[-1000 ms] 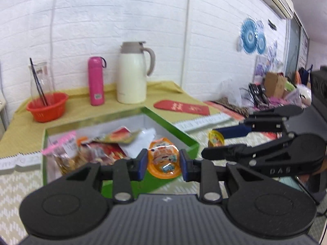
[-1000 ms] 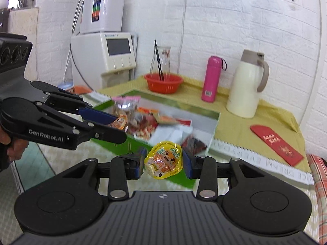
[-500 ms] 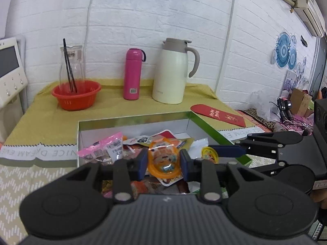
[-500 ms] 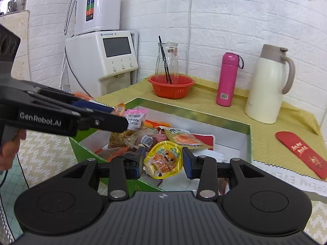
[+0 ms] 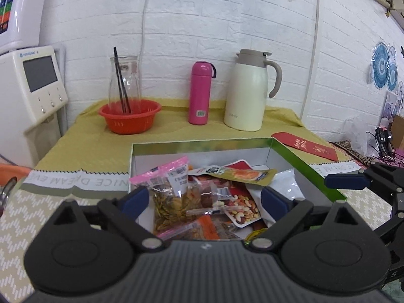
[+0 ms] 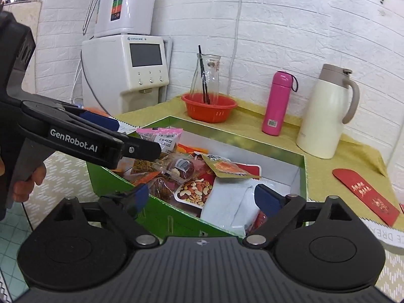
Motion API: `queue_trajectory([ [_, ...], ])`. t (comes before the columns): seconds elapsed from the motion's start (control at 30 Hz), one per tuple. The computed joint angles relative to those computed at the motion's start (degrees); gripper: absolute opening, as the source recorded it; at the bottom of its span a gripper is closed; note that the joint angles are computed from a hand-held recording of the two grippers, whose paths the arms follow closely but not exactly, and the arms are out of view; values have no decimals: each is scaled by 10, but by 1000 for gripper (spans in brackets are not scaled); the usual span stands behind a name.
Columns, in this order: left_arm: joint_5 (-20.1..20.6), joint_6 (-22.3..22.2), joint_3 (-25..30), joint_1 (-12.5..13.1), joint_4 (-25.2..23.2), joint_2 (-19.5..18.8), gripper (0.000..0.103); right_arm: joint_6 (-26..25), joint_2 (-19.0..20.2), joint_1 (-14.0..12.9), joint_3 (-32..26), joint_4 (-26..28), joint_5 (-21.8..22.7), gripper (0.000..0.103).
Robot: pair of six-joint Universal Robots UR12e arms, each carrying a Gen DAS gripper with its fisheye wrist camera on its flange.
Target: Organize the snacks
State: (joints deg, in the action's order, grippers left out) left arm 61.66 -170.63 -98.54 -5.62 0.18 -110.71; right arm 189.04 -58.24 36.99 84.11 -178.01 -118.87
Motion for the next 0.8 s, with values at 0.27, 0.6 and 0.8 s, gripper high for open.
queue_trajectory([
  [0.27, -15, 9, -37, 6, 13, 40, 94, 50, -29, 27, 19, 13, -57, 103],
  [0.6, 45, 48, -117, 7, 33, 118, 94, 181, -69, 74, 39, 122, -153, 103],
  [0.8, 62, 46, -168, 14, 77, 151, 94, 235, -81, 98, 52, 177, -177, 103],
])
